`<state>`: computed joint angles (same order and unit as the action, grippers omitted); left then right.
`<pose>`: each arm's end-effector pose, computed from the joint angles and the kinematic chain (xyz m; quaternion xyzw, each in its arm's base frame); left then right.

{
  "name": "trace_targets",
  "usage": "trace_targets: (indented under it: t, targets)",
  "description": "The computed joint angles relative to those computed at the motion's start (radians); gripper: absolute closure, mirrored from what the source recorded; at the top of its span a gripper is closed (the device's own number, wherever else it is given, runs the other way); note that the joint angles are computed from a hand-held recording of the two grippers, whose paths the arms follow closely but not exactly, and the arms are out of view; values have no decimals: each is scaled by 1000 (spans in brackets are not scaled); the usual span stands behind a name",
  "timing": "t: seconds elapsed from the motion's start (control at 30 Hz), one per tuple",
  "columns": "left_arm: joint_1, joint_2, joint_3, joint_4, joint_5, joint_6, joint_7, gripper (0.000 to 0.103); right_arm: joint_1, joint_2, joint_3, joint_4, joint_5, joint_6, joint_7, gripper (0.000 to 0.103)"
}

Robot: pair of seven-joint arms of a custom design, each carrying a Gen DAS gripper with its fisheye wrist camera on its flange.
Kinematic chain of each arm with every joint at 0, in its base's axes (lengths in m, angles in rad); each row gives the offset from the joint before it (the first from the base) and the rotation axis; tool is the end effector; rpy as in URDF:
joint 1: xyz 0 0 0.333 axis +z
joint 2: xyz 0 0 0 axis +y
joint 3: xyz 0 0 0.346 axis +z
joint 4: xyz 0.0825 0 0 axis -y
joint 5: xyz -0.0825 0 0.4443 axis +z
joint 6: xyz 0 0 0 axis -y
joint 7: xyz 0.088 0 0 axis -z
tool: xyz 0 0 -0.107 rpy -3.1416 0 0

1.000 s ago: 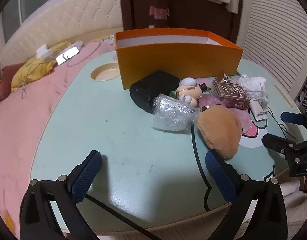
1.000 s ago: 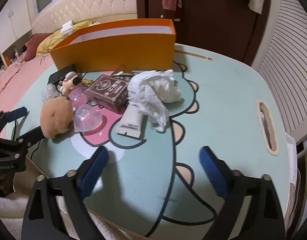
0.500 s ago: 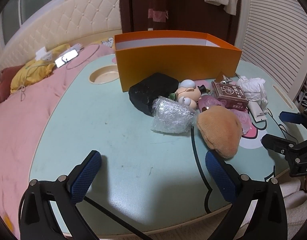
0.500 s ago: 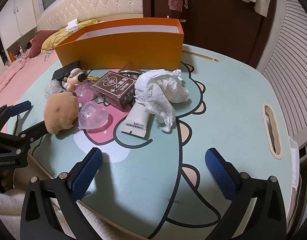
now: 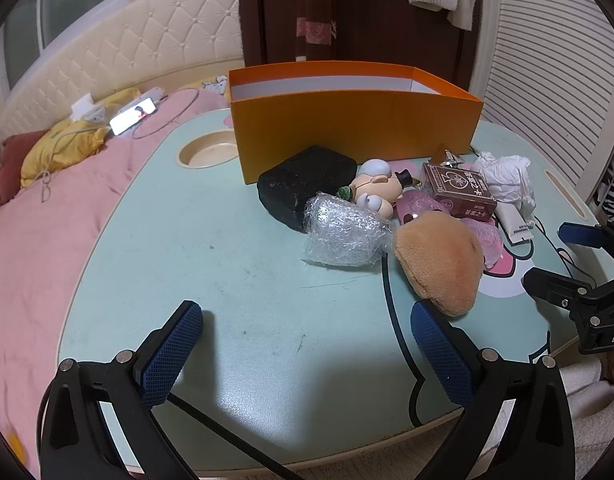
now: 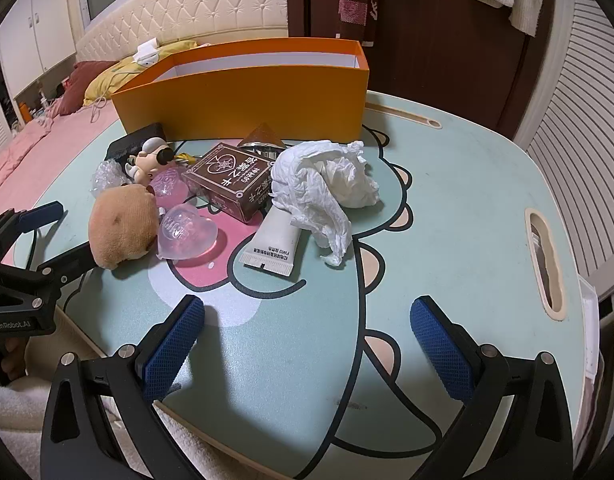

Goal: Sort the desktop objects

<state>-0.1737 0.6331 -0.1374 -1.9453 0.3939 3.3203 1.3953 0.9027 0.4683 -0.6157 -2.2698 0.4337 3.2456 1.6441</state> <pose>0.6664 -0.2474 0.2146 -0.4780 0.7989 -0.3098 0.1931 0.5993 0.1381 0.2351 -0.6363 0.7031 -0.2373 0.2111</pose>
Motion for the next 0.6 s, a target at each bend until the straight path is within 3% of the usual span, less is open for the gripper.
trace_targets:
  t: [0.07, 0.27, 0.4, 0.6]
  targets:
    - [-31, -4, 25, -1, -15, 0, -11, 0, 0, 0, 0, 0, 0, 0, -1, 0]
    - [31, 7, -24, 4, 19, 0, 11, 0, -2, 1, 1, 1, 1, 0, -2, 0]
    - [5, 3, -5, 3, 6, 0, 2, 0, -5, 1, 5, 1, 2, 2, -3, 0]
    - [28, 8, -23, 5, 18, 0, 10, 0, -21, 1, 19, 3, 9, 10, -18, 0]
